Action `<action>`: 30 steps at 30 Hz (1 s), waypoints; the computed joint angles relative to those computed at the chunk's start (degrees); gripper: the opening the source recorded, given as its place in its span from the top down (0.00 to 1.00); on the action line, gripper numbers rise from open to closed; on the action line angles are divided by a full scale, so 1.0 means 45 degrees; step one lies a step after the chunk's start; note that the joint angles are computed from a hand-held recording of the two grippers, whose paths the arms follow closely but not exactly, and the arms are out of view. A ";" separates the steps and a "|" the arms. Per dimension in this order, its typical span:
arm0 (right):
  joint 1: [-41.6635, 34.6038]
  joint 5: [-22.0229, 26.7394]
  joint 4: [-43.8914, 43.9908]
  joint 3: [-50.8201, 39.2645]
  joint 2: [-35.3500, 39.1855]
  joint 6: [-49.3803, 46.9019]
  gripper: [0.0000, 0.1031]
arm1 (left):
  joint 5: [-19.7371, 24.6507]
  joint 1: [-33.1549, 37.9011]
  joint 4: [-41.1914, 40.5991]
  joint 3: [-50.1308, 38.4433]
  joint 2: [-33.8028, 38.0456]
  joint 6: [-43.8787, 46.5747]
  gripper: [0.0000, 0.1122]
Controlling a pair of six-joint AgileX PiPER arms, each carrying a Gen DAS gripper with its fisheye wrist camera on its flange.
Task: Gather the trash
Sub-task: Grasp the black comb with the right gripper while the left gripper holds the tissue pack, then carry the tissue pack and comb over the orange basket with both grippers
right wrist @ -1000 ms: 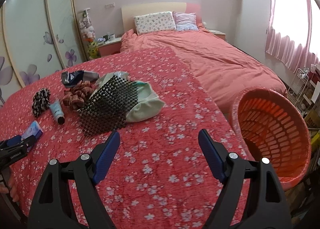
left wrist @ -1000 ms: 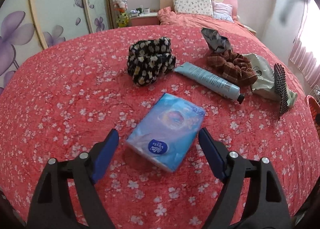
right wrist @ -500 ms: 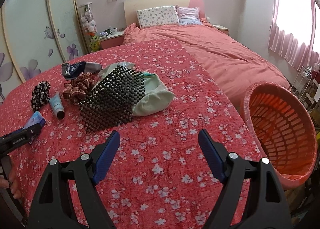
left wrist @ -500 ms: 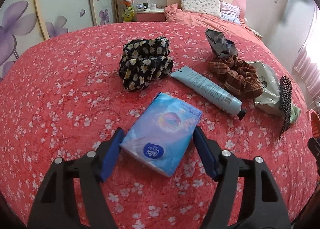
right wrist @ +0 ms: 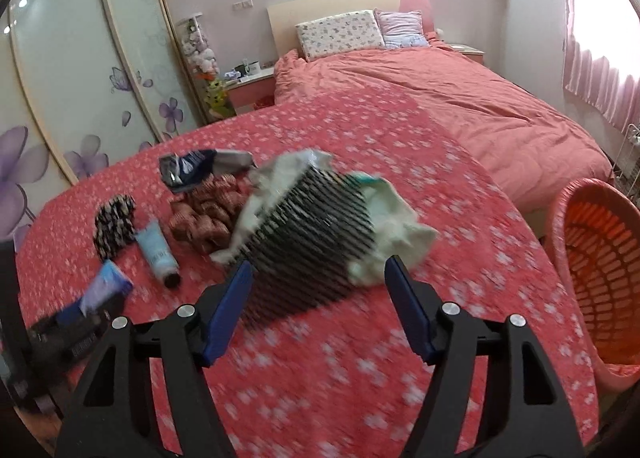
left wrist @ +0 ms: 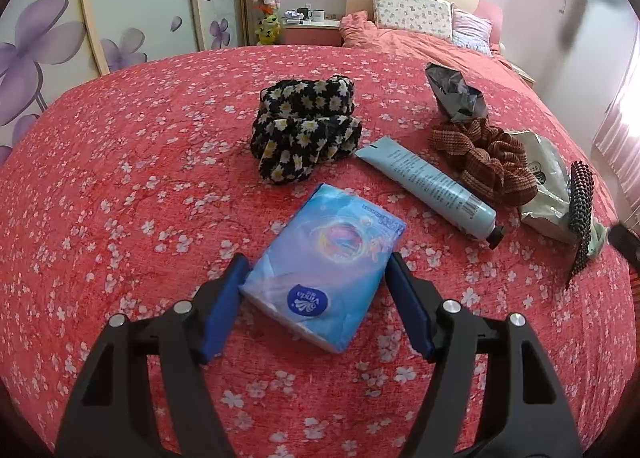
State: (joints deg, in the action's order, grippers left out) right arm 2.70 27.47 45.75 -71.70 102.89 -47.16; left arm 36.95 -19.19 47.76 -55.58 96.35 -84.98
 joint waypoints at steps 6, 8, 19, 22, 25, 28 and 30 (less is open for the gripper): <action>0.1294 -0.0737 -0.3162 -0.1189 0.0822 0.3590 0.40 | 0.0041 -0.0049 0.0006 -0.0060 0.0068 -0.0042 0.39; 0.1483 -0.0736 -0.4488 -0.1447 0.1050 0.4662 0.52 | 0.0043 -0.0051 0.0002 -0.0065 0.0071 -0.0040 0.39; -0.0759 0.1221 0.0535 -0.0118 -0.0055 -0.0804 0.93 | -0.0297 0.0008 0.0228 0.0249 -0.0110 -0.0392 0.39; -0.1445 0.1896 0.1863 0.0284 -0.0583 -0.2459 0.93 | -0.0465 0.0053 0.0364 0.0480 -0.0304 -0.0542 0.39; -0.2002 0.2517 0.2834 0.0511 -0.1019 -0.3563 0.93 | -0.0400 -0.0025 0.0433 0.0628 -0.0446 -0.0586 0.40; -0.2359 0.2795 0.3376 0.0592 -0.1281 -0.4116 0.93 | -0.0468 -0.0137 0.0606 0.0803 -0.0630 -0.0645 0.40; -0.2452 0.2746 0.3599 0.0718 -0.1438 -0.4391 0.93 | -0.0357 -0.0298 0.0807 0.0869 -0.0742 -0.0799 0.41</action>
